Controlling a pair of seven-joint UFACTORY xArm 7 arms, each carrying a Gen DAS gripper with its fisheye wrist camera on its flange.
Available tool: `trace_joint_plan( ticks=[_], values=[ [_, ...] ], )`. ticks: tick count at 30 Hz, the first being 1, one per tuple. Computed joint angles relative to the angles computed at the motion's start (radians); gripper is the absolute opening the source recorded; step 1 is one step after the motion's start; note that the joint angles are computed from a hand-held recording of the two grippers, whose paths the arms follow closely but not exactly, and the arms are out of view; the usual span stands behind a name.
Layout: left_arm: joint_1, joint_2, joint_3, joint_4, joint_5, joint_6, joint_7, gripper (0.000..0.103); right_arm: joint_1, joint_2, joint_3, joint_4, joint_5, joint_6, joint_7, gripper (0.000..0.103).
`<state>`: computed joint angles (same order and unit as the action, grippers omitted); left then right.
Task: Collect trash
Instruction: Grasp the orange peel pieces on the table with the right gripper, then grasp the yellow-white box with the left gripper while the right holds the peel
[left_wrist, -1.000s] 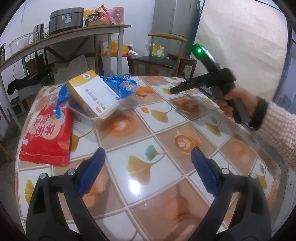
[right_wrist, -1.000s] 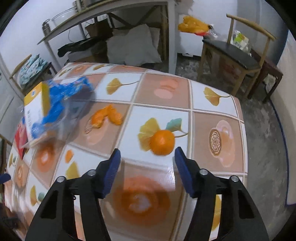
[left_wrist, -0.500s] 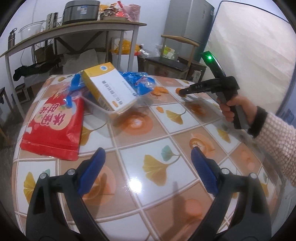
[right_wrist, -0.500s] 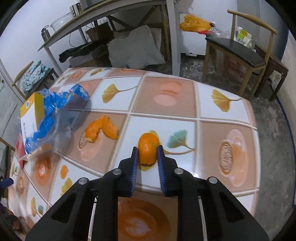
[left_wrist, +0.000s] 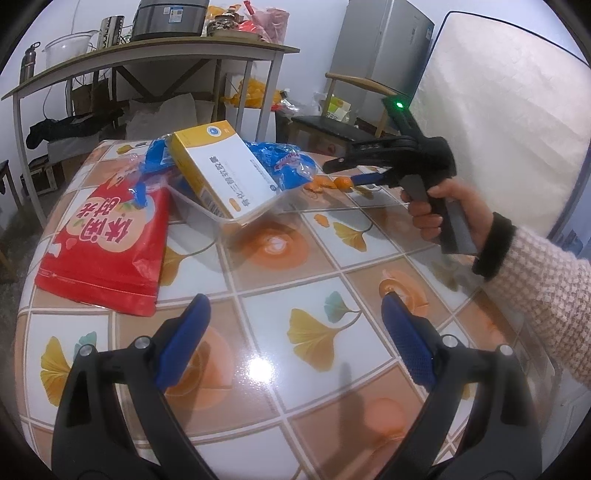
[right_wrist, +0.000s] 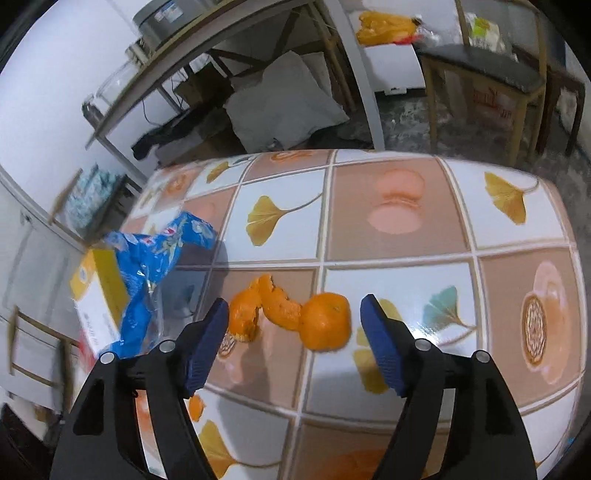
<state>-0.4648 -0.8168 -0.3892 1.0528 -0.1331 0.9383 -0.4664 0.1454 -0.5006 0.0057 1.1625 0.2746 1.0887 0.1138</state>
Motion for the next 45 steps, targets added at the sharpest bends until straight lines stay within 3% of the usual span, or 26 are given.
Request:
trace_joint_plan(
  ticks=[5,9,13,17,20,29,39,45],
  values=[
    [-0.004,0.001,-0.001,0.001,-0.002,0.004,-0.001,0.090,-0.004,0.028,0.083,0.012,-0.143,-0.036,-0.008,0.072],
    [-0.006,-0.001,0.001,-0.001,-0.006,0.008,-0.004,0.090,0.013,0.037,0.092,0.000,-0.178,-0.086,-0.022,0.071],
    [-0.008,-0.001,0.002,-0.003,-0.007,0.007,-0.004,0.090,0.026,0.033,0.084,-0.009,-0.183,-0.102,-0.045,0.056],
    [-0.009,-0.001,0.003,-0.002,-0.008,0.008,-0.004,0.090,0.035,0.017,0.082,-0.011,-0.184,-0.081,-0.068,0.025],
    [-0.009,-0.002,0.003,-0.003,-0.009,0.009,-0.006,0.090,0.037,-0.003,0.082,-0.016,-0.186,-0.056,-0.075,0.019],
    [-0.016,-0.011,0.003,0.003,-0.024,0.048,-0.022,0.090,0.048,-0.180,0.082,-0.092,-0.155,0.087,-0.071,0.016],
    [-0.041,-0.065,-0.028,0.009,-0.051,0.113,-0.035,0.090,0.081,-0.531,0.134,-0.213,-0.113,0.295,0.010,0.015],
    [-0.018,-0.069,-0.019,0.018,-0.044,0.134,-0.039,0.090,0.075,-0.608,0.156,-0.235,-0.124,0.322,0.034,0.015]
  ],
)
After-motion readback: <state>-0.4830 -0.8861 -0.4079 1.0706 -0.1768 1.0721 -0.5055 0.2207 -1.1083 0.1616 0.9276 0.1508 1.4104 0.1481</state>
